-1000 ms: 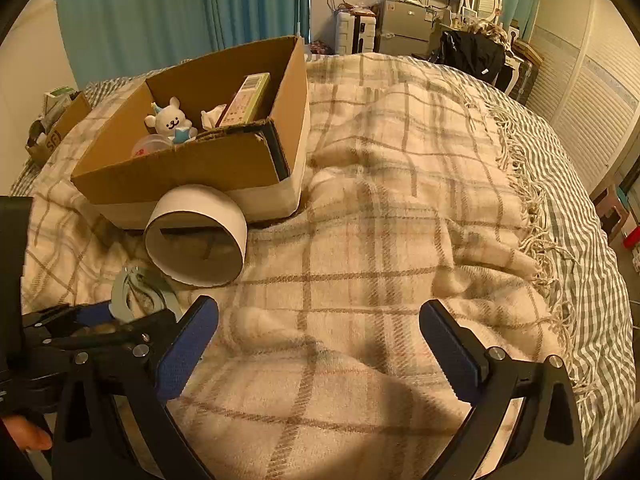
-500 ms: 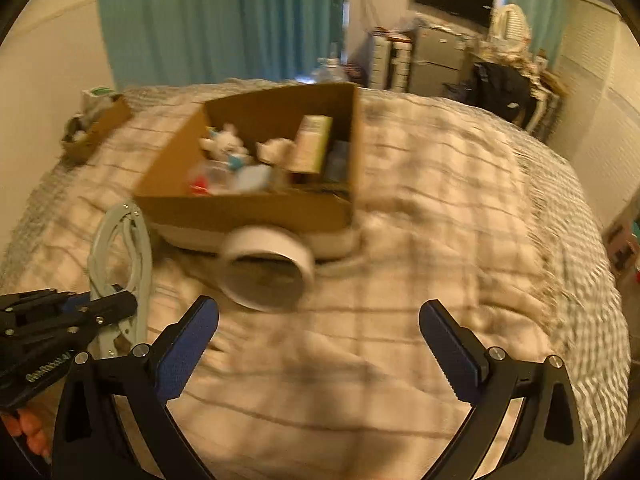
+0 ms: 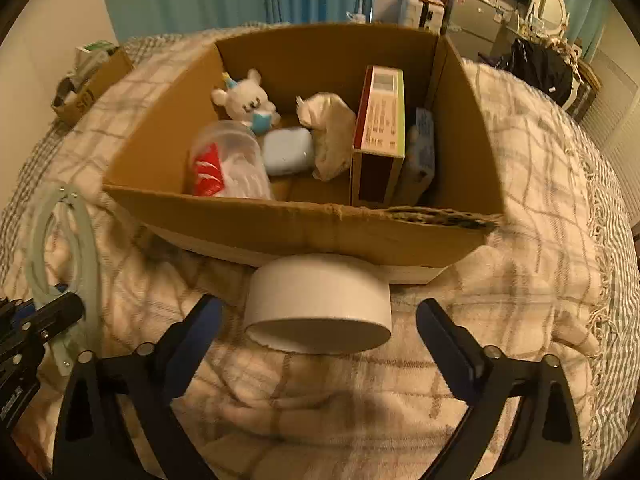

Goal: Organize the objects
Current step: 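Grasp the white tape roll with the right gripper while the left gripper holds the clip, then lower the clip and tape roll into the box with both grippers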

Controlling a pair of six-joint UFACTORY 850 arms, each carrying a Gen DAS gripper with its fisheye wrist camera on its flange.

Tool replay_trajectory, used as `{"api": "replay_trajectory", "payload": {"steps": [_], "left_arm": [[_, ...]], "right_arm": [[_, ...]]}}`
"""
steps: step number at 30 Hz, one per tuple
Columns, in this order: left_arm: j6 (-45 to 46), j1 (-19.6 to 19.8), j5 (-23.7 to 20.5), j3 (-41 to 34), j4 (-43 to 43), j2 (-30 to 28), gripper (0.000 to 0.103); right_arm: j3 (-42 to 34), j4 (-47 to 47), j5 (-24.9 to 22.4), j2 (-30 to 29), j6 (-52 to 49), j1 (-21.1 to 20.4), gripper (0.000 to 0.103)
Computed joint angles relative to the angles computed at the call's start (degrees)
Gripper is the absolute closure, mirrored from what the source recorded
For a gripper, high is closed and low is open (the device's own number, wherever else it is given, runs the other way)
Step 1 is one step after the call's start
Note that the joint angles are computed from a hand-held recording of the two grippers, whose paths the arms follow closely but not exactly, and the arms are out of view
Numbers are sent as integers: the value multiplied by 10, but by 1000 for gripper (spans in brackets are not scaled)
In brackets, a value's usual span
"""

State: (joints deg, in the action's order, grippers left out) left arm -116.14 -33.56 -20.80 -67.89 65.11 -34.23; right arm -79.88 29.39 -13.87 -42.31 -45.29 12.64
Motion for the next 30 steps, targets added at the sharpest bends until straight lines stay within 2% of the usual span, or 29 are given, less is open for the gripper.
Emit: {"api": "replay_trajectory", "payload": {"steps": [1,5,10,22,25,30], "left_arm": [[0,1,2,0,0,-1,92],[-1,-3,3,2,1,1,92],[-21,-17,-14,19,21,29,92],[-43,-59,-126,23,78,124,92],[-13,-64,-154,2,78,131,92],[48,-49,-154,-45,70,118,92]], "right_arm": [[-3,-16,-3,-3,18,1,26],[15,45,5,8,-40,-1,25],[68,202,8,59,-206,-9,26],[159,479,-11,237,-515,-15,26],[157,499,-21,266,-541,-16,26],[119,471,-46,275,-509,-16,26]]}}
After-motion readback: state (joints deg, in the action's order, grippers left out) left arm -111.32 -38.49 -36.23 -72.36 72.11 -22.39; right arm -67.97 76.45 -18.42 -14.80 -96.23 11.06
